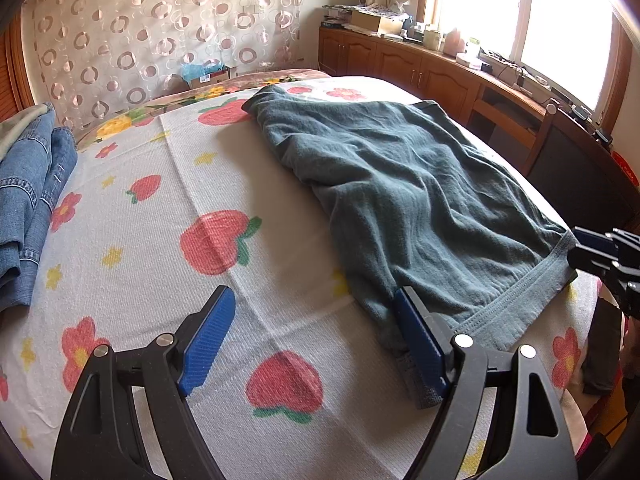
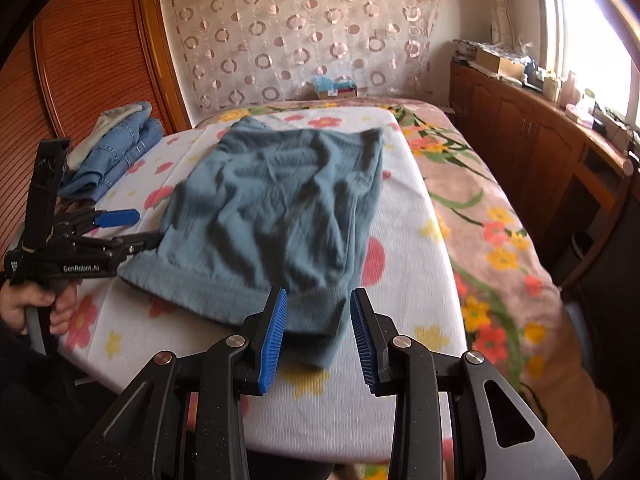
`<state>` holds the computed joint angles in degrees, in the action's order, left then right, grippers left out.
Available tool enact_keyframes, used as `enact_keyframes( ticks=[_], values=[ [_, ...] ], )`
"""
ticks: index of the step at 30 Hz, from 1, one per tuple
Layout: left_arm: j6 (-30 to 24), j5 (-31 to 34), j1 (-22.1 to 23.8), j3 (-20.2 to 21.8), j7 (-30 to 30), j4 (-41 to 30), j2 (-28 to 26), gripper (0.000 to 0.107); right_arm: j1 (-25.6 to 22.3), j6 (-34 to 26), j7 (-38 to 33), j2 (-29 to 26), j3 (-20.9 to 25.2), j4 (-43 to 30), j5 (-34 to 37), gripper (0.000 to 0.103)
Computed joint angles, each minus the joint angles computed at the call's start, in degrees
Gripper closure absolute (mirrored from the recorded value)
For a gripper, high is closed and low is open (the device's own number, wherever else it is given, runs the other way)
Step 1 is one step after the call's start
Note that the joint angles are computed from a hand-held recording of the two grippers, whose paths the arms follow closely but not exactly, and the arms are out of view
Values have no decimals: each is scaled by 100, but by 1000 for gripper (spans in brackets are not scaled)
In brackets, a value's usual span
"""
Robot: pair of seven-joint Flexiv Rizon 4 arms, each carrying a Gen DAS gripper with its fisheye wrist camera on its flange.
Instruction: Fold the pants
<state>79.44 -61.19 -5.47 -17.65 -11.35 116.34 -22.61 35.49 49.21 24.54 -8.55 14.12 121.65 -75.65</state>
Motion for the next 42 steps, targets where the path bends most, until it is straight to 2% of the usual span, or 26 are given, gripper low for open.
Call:
enact_keyframes(
  ticks=[5, 10, 14, 20, 25, 27, 32, 42],
  values=[
    [0, -9, 0, 2, 13, 2, 2, 24, -15, 111, 298, 153, 18, 96, -319, 94],
    [4, -10, -6, 4, 12, -1, -3, 24, 43, -76, 284, 215, 139, 108, -294, 96],
    [7, -9, -9, 6, 13, 0, -4, 24, 147, -230, 98, 136, 205, 58, -50, 96],
    [11, -11, -6, 4, 18, 3, -1, 24, 154, -187, 292, 133, 141, 115, 65, 94],
    [15, -15, -4, -2, 22, 3, -3, 24, 172, -378, 342, 154, 149, 74, 47, 85],
    [17, -12, -8, 1, 19, 1, -6, 24, 191, -502, 335, 126, 160, 38, 134, 75],
    [20, -14, -7, -3, 19, 1, -7, 24, 109, -172, 378, -14, 67, 19, 107, 75],
    [31, -21, -6, -10, 26, 5, -7, 24, 21, 103, 478, -40, -10, 53, -35, 75]
  ],
)
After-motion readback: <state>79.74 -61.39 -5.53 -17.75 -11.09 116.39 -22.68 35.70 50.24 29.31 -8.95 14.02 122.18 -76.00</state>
